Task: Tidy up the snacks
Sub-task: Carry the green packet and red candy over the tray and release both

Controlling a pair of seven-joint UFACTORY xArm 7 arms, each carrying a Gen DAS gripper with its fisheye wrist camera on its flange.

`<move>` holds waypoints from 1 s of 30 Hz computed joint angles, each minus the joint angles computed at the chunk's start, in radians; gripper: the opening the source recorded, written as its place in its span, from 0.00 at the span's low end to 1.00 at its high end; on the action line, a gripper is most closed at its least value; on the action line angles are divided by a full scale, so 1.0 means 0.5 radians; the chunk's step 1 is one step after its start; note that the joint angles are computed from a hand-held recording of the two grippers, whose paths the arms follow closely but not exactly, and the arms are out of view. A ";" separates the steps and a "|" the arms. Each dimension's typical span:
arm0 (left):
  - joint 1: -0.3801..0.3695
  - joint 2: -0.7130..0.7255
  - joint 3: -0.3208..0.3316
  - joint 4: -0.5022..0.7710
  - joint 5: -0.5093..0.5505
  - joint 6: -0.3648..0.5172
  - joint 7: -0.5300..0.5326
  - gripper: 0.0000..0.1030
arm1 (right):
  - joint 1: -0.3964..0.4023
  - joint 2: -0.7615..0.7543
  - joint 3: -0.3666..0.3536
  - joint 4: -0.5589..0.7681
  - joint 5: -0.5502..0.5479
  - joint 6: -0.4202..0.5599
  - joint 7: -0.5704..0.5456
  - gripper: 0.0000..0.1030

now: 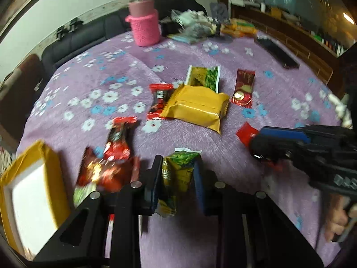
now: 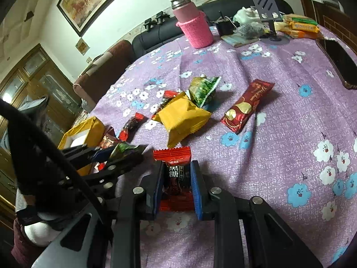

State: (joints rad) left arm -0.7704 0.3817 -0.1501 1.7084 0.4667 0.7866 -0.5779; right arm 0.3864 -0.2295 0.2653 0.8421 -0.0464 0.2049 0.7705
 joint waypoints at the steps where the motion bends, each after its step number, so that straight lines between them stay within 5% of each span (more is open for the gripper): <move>1: 0.005 -0.089 0.002 -0.111 -0.002 -0.063 -0.058 0.28 | -0.007 -0.002 0.009 -0.002 -0.017 -0.014 0.006 0.22; 8: 0.155 -0.719 -0.052 -0.831 0.114 -0.481 -0.635 0.28 | -0.128 -0.004 0.149 0.002 -0.257 -0.074 0.167 0.22; 12: 0.310 -1.096 -0.079 -1.173 0.076 -0.541 -0.780 0.28 | -0.250 -0.012 0.299 0.081 -0.539 -0.017 0.430 0.22; 18: 0.534 -1.377 -0.068 -1.391 -0.040 -0.406 -0.686 0.28 | 0.016 0.269 0.283 0.517 -0.576 0.125 0.303 0.22; 23: 0.659 -1.375 0.002 -1.463 -0.282 -0.413 -0.494 0.28 | 0.279 0.782 0.299 1.147 -0.504 0.396 0.012 0.22; 30: 0.767 -1.327 0.077 -1.515 -0.734 -0.447 -0.242 0.29 | 0.653 1.417 0.148 1.996 -0.574 0.881 -0.164 0.22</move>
